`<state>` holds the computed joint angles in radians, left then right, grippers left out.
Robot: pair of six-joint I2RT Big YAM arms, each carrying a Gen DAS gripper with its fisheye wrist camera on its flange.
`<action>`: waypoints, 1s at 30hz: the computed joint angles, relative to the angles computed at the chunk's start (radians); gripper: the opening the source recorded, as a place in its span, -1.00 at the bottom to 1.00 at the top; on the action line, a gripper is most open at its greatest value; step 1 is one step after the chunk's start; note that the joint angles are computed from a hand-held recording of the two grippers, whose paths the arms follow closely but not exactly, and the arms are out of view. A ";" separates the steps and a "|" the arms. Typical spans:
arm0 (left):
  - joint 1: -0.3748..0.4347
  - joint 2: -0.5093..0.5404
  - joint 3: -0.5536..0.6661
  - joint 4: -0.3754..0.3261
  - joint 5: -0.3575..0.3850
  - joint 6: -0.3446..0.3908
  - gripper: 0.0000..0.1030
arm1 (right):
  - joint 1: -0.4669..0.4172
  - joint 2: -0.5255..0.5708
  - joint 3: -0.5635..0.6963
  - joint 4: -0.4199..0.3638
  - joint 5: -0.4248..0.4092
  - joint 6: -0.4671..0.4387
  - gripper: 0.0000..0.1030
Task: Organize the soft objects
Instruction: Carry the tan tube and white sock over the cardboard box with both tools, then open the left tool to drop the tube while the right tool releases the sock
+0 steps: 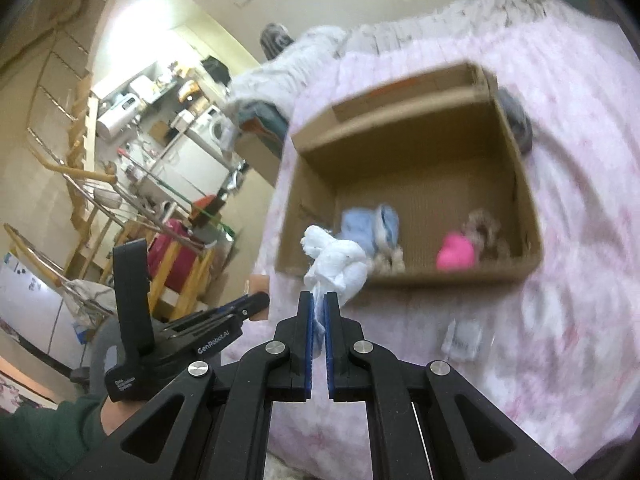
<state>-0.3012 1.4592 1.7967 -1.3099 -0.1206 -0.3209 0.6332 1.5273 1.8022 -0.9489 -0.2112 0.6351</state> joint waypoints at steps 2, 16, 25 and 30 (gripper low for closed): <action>0.004 0.025 0.051 -0.005 0.000 0.019 -0.87 | -0.011 0.016 0.048 -0.013 0.011 -0.021 -0.87; 0.000 0.258 0.394 -0.041 0.003 0.130 -0.87 | -0.105 0.213 0.352 -0.155 0.037 -0.131 -0.87; -0.001 0.308 0.357 0.016 0.027 0.179 -0.87 | -0.130 0.218 0.263 -0.121 0.044 -0.095 -0.87; 0.002 0.320 0.338 0.008 0.037 0.165 -0.87 | -0.138 0.214 0.212 -0.111 0.035 -0.076 -0.87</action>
